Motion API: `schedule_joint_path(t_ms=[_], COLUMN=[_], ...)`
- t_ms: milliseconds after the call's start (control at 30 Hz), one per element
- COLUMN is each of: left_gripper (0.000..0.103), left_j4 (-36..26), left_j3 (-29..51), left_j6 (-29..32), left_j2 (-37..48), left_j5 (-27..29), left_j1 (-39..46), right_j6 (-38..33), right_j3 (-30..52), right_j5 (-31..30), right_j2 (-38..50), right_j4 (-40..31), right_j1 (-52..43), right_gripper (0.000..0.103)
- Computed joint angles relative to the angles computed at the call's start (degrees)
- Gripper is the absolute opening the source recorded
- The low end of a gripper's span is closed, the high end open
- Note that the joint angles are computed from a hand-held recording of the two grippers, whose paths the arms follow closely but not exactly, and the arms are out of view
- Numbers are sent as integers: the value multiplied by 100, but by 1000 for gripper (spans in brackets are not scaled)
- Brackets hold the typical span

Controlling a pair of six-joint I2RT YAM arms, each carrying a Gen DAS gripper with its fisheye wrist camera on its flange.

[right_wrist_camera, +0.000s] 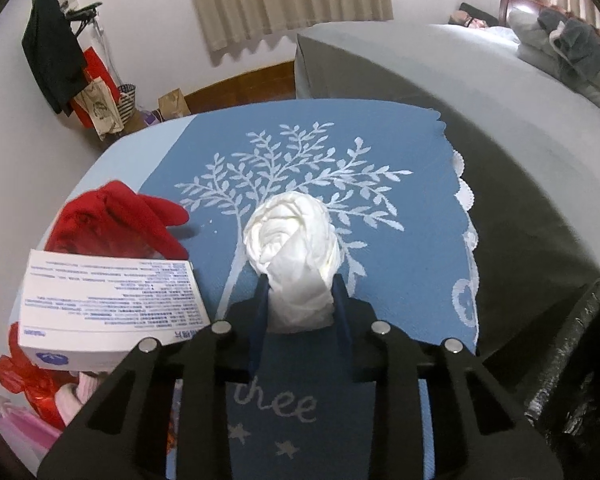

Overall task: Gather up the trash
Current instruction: 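Grasp the white alcohol-pad box with the left tool while the right tool holds the tissue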

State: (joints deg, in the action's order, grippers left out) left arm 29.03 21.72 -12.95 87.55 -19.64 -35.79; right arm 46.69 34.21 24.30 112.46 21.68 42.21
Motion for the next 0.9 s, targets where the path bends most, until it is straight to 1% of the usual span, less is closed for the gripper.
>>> schedule_joint_path(t_ms=[200,300,400,467,533,667,800,867,900], left_gripper=[87,87,86,82,81,74,70,64,63], left_j4=[-206,-219,-204,-141,-43,7,91,102,115], left_j3=[-204,-357,-398,-384,-320,-131,134,240,279], left_j6=[-174,-232,-300,-320,-316,-413,-374,-405,-412], left_j2=[-329,-458,-415,-325,-140,236,664,830,910], left_j5=[-118,-204,-227,-248,-202,72,134,196,308], left_j1=[-291,-438,-545,-629,-674,-729,-846,-910,-925], right_j6=[150,379,621,799,940,1118,1233,1283,1308], right_j3=[-396,-588,-705,-782,-895,-1093,-1239,-1310,-1367], right_j5=[518,724,944,1096,1177,1227,1305,1335,1348], right_j2=[-774,-1114,-1341,-1487,-1653,-1938,-2123,-2181,-2215], right_j4=[-175,-372,-642,-829,-951,-1124,-1205,-1217,-1213], right_j1=[333,609,903,1082,1166,1196,1249,1267,1276], right_gripper=[29,29,29,29,29,29,29,29,29])
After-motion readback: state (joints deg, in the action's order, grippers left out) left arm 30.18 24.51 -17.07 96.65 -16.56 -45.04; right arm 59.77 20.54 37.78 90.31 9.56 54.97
